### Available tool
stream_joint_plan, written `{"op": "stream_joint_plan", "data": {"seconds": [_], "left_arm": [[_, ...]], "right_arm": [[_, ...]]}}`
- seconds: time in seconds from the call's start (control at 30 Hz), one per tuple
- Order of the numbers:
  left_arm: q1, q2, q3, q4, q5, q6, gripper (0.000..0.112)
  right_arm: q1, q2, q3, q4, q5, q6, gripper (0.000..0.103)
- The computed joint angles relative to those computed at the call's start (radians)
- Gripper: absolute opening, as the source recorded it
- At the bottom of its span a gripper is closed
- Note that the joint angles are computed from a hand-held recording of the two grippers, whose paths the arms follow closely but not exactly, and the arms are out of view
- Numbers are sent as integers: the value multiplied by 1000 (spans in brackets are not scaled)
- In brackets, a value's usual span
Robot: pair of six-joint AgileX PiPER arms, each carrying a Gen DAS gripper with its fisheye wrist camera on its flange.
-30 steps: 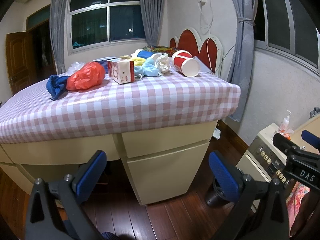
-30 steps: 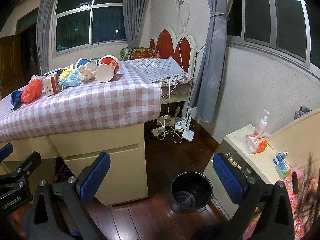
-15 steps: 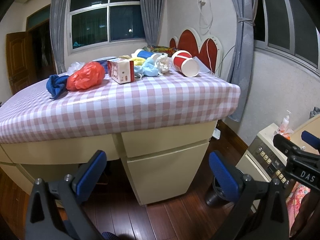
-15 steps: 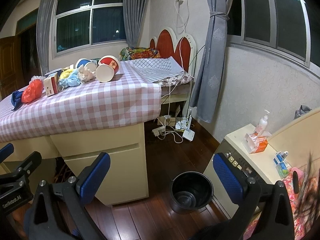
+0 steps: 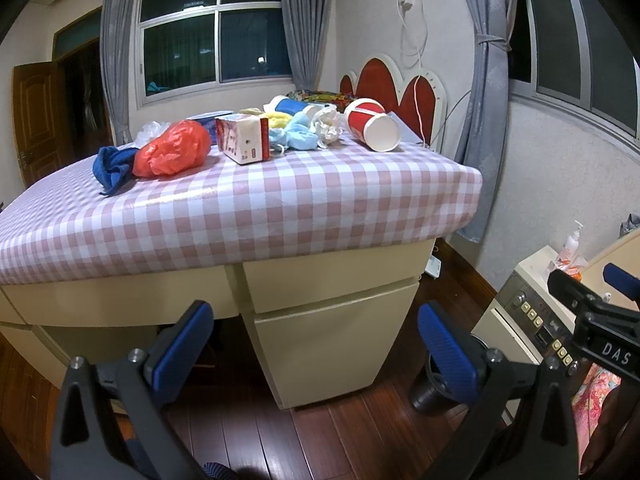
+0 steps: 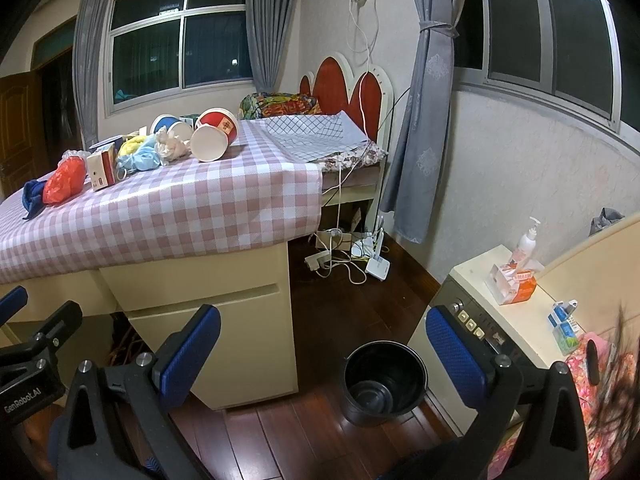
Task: Collect trash
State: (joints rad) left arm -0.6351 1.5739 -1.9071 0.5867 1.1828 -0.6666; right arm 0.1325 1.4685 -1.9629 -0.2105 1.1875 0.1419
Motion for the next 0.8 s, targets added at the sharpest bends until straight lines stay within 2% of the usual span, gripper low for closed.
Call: {"op": "stream_joint_plan", "data": {"seconds": [0.8], "left_arm": [[2,0,-1,-2,0,2,103]], "right_arm": [[8,-8,21,-6,-10,7,103]]}}
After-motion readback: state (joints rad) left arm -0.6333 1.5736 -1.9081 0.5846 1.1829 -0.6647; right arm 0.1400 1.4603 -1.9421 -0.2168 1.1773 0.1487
